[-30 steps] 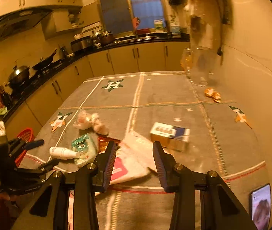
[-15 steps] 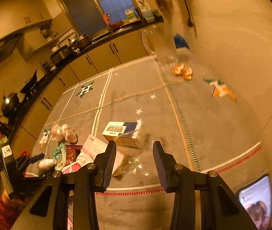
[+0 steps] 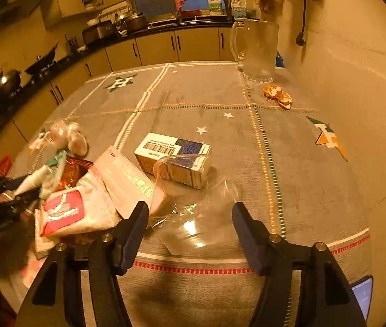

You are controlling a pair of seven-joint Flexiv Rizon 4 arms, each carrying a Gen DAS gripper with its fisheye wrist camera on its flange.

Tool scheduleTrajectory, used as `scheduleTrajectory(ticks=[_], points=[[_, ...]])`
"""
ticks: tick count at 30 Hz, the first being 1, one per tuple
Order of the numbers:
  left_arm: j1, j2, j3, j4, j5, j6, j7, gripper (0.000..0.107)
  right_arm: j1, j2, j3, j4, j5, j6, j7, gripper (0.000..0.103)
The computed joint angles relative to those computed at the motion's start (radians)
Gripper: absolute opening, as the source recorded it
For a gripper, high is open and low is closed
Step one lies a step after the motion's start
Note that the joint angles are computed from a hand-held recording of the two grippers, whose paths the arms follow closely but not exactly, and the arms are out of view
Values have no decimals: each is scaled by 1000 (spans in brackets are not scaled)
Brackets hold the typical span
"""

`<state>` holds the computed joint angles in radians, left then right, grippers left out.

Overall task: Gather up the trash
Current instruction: 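Grasp the white spray bottle with the left gripper, then grasp the clear plastic bag with the right gripper while the left holds the bottle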

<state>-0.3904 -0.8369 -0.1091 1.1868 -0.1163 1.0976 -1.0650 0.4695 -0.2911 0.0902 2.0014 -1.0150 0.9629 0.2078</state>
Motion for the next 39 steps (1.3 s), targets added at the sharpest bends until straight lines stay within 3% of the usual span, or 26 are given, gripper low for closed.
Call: scheduleTrajectory(ticks=[3, 10, 15, 39], points=[[4, -1, -6, -2, -10, -6, -8, 39, 13, -1, 8, -14, 28, -79, -31, 69], [7, -4, -10, -4, -17, -5, -7, 39, -12, -6, 2, 16, 39, 9, -11, 76], [7, -4, -10, -2, -18, -2, -7, 39, -6, 2, -4, 26, 17, 11, 24, 66], [12, 23, -17, 49, -33, 22, -36, 34, 4, 35, 13, 11, -129, -6, 174, 64]])
